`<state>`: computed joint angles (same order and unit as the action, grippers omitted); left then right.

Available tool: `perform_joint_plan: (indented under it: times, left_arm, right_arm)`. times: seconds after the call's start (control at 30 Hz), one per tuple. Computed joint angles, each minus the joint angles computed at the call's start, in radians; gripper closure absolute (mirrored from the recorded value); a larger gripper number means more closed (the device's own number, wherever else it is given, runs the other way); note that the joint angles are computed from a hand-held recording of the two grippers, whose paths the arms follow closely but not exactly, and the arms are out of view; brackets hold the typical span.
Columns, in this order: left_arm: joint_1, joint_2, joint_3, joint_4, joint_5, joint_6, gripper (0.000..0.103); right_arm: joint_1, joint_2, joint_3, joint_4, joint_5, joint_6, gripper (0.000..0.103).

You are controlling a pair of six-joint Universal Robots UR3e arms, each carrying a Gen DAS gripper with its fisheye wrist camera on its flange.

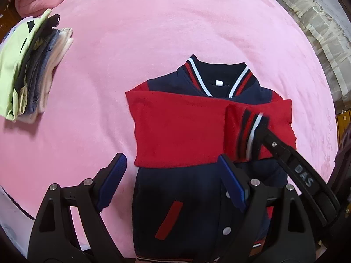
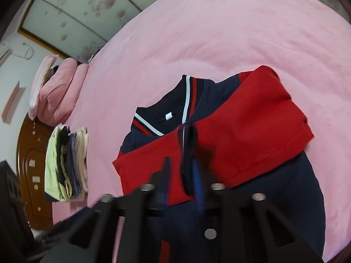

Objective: Fold large clothes
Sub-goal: 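Lift the cuff with the right tool and fold the sleeve across the body, then lower the sleeve onto the first sleeve and open the right tool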

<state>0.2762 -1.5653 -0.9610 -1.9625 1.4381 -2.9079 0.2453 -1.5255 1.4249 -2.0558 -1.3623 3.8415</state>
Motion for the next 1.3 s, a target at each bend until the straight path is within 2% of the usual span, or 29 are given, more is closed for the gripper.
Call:
perform_joint_plan:
  times: [0.1,0.23,0.4,0.43,0.57,0.8,1.03,1.13,1.23,1.3]
  left_arm:
    - [-0.017,-0.034,0.009,-0.009,-0.003,-0.042,0.02]
    - [-0.054,-0.074,0.03,-0.019,-0.004,-0.087,0.02]
    - [-0.146,-0.101,0.049,-0.006,-0.018,-0.078,0.02]
    - [-0.16,-0.103,0.045,0.004,-0.021,-0.078,0.02]
    - [-0.259,-0.127,0.014,0.082,-0.04,-0.096,0.02]
    - [-0.439,-0.197,-0.031,0.219,0.058,-0.135,0.02]
    - [-0.471,-0.279,-0.065,0.299,0.082,-0.263,0.02]
    - [-0.482,-0.3,-0.057,0.32,0.132,-0.289,0.02]
    - [-0.486,-0.298,-0.06,0.36,0.17,-0.297,0.024]
    - [-0.474,-0.295,-0.053,0.375,0.154,-0.296,0.034]
  right_arm:
    - [-0.026,0.006,0.042,-0.043,-0.022,-0.056,0.064]
    - [-0.122,-0.035,0.087,-0.009,0.024,-0.148,0.065]
    - [-0.291,-0.189,0.082,0.203,0.111,-0.286,0.065]
    - [-0.338,-0.236,0.061,0.291,0.128,-0.333,0.064]
    - [-0.437,-0.287,0.064,0.398,0.119,-0.472,0.064]
    - [-0.563,-0.329,0.13,0.448,0.122,-0.598,0.064]
    - [-0.681,-0.356,0.164,0.503,0.167,-0.734,0.064]
    - [-0.716,-0.356,0.168,0.514,0.173,-0.787,0.065]
    - [-0.71,-0.345,0.166,0.501,0.166,-0.8,0.064]
    - [-0.716,-0.341,0.18,0.493,0.165,-0.815,0.064]
